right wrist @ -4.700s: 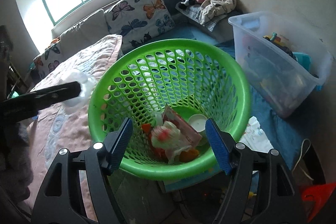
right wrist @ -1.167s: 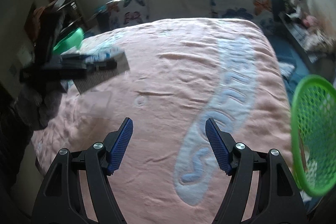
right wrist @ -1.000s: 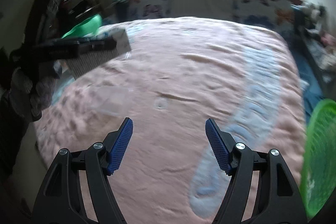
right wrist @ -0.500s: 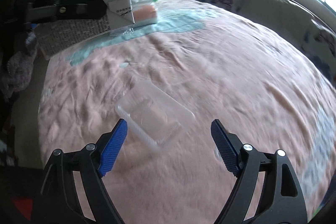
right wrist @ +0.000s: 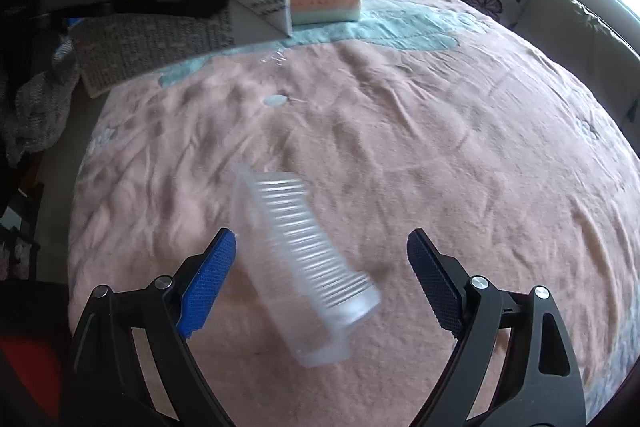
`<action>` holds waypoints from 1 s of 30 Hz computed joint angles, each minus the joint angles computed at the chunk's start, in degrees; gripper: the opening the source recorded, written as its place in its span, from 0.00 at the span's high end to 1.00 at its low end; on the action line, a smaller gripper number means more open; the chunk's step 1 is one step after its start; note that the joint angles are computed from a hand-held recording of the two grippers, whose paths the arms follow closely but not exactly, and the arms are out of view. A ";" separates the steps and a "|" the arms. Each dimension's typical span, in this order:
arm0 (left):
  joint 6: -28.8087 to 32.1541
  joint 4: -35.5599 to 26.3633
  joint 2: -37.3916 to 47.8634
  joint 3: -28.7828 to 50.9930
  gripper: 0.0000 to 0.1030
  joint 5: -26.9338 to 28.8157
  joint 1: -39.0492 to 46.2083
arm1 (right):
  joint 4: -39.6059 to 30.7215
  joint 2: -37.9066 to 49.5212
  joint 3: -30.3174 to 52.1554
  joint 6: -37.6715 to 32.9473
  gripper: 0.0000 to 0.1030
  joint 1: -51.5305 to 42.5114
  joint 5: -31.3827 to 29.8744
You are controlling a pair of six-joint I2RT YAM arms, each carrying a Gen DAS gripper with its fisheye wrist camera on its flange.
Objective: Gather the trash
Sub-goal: 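Grasp the clear plastic food tray with the right tool while the left holds the carton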
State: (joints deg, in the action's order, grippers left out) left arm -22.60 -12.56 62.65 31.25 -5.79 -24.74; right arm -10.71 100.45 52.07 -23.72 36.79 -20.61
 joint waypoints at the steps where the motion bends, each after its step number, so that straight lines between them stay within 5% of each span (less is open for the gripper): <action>1: 0.01 0.10 -0.06 -0.05 0.37 0.20 0.00 | -0.07 -0.50 -0.38 -0.03 0.16 -0.02 -0.07; 12: 0.02 0.40 -0.48 -0.54 0.37 0.93 0.34 | 4.20 -2.48 -4.18 -2.31 0.15 4.10 10.54; 24: -1.05 1.65 0.24 -1.16 0.37 1.30 -0.46 | 3.85 -3.33 -4.50 -6.00 0.12 3.76 11.95; 30: -1.08 3.08 1.70 -0.97 0.37 2.75 0.32 | 1.97 -0.02 -2.08 -4.60 0.18 1.99 8.28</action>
